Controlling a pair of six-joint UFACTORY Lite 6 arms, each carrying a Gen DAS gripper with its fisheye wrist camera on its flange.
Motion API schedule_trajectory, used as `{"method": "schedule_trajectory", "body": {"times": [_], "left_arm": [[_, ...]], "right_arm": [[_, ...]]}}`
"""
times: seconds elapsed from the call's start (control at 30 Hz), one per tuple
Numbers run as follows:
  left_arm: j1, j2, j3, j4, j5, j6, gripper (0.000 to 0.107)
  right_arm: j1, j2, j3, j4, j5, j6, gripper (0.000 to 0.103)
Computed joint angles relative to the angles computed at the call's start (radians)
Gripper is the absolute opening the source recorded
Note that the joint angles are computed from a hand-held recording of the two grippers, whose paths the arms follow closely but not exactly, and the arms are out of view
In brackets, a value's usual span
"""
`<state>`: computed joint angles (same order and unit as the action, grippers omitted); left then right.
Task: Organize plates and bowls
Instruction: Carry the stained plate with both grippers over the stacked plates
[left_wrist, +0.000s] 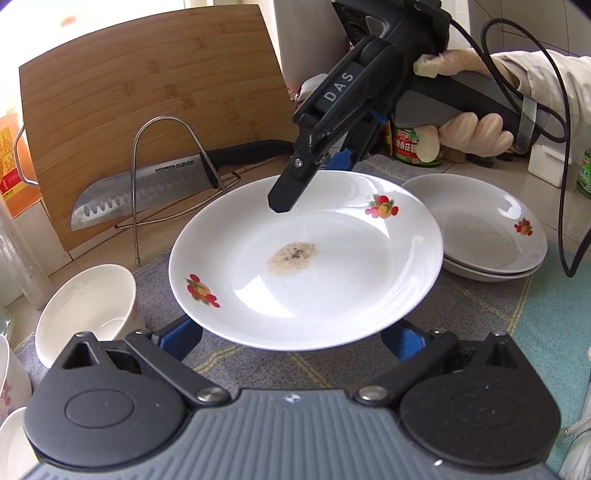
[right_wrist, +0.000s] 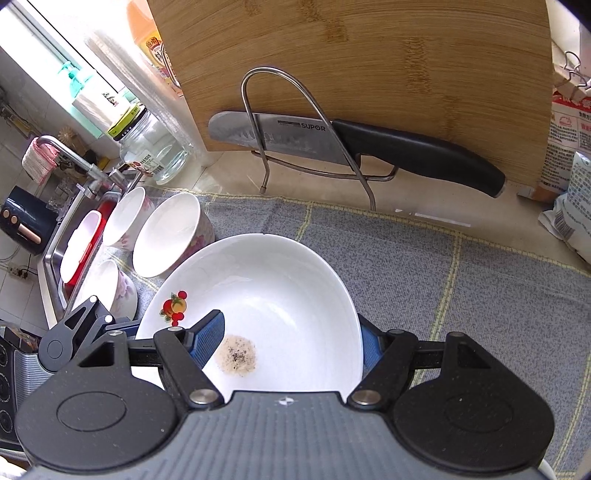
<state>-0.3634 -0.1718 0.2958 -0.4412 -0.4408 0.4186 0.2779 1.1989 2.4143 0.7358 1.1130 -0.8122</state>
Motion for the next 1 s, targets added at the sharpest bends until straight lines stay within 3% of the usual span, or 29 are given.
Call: {"method": "schedule_trajectory", "body": {"times": [0.63, 1.0], "left_arm": [[-0.085, -0.05, 0.038, 0.066, 0.111, 0.0, 0.102], [-0.12, 0.027, 0.123, 0.333, 0.141, -0.223, 0.102]], "right_arm": [[-0.105, -0.37, -0.58, 0.101, -0.185, -0.186, 0.079], [-0.214, -0.524, -0.803, 0.143, -0.243, -0.26, 0.079]]}}
